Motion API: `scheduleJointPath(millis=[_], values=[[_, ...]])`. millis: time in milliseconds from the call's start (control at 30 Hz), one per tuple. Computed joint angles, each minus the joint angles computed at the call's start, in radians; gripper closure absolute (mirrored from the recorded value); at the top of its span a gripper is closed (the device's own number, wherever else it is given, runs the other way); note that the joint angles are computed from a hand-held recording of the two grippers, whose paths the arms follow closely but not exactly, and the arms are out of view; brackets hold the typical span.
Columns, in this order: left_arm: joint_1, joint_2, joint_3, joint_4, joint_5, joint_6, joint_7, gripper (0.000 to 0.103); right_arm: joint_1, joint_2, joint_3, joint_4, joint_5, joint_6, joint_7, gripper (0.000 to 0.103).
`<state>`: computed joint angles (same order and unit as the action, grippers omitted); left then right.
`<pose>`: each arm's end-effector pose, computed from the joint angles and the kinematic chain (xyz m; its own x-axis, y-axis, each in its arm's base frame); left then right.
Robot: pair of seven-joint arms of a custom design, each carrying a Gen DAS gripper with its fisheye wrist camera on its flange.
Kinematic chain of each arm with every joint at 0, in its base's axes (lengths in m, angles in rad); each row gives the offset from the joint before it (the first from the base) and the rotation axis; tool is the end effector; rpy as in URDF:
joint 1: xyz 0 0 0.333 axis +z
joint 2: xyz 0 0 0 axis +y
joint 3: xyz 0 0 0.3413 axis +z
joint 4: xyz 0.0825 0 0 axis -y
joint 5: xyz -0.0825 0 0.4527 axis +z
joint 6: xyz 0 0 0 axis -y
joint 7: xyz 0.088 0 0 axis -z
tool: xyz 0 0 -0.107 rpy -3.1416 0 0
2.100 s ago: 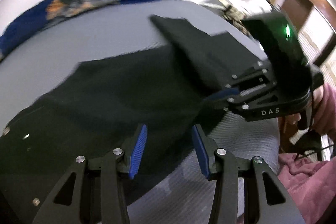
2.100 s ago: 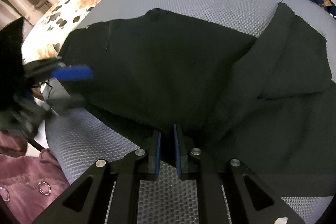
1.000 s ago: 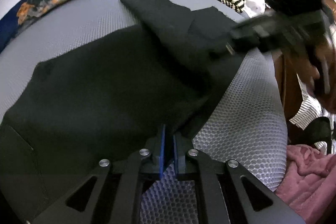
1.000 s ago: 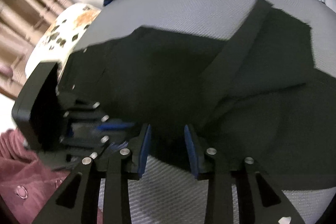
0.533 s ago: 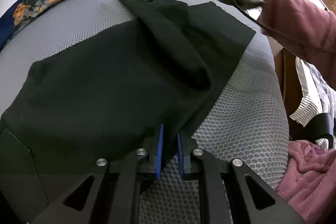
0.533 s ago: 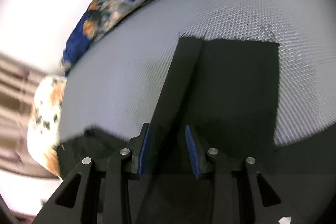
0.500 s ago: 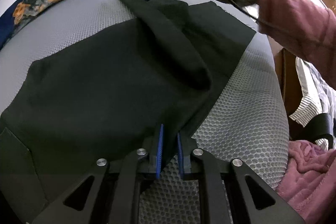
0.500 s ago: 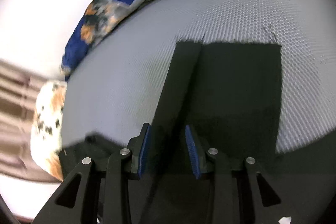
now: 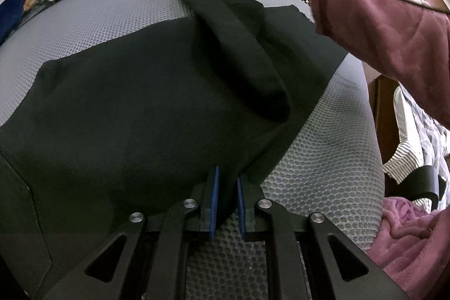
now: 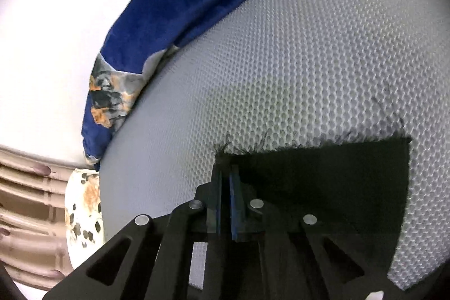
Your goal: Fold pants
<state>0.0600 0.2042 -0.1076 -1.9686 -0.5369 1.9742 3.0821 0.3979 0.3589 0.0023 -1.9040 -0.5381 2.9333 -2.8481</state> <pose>0.6379 -0.0613 0.3487 -0.9407 -0.2032 0.2718 -0.3068 0.8516 -0.4251 0.6577 0.3137 0.3621 -0.6102 -0.5089 -0.6072 -0.4798 0.8473 -0.2280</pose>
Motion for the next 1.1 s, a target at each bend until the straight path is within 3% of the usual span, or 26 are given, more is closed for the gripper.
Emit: scheduleJointPath(millis=[100, 167, 267, 300, 433, 500, 667, 967, 1100], values=[[0.001, -0.004, 0.000, -0.006, -0.003, 0.001, 0.006, 0.091, 0.067, -0.114, -0.030, -0.042, -0.113, -0.185, 0.038, 0.099], [0.003, -0.003, 0.001, -0.008, -0.005, -0.001, 0.013, 0.091, 0.082, -0.209, -0.016, -0.109, -0.182, -0.278, 0.109, 0.099], [0.004, 0.003, 0.002, 0.001, -0.005, -0.008, 0.020, 0.091, 0.101, -0.380, 0.047, -0.231, -0.231, -0.483, 0.217, 0.099], [0.005, 0.003, 0.002, 0.000, -0.006, -0.009, 0.024, 0.091, 0.109, -0.445, 0.080, -0.280, -0.220, -0.566, 0.257, 0.099], [0.005, -0.003, 0.000, -0.009, -0.005, 0.001, 0.045, 0.091, 0.126, -0.589, 0.197, -0.415, -0.094, -0.752, 0.402, 0.099], [0.002, -0.007, -0.001, -0.016, -0.003, 0.009, 0.052, 0.091, 0.143, -0.624, 0.235, -0.469, -0.019, -0.783, 0.477, 0.099], [-0.004, -0.020, -0.001, -0.029, 0.012, 0.020, 0.075, 0.091, 0.187, -0.613, 0.271, -0.546, 0.104, -0.764, 0.604, 0.099], [-0.011, -0.054, -0.001, -0.064, 0.030, 0.054, 0.138, 0.091, 0.223, -0.603, 0.294, -0.514, 0.070, -0.869, 0.685, 0.101], [-0.011, -0.045, 0.002, -0.053, 0.031, 0.043, 0.129, 0.091, 0.228, -0.578, 0.288, -0.527, 0.084, -0.828, 0.715, 0.101]])
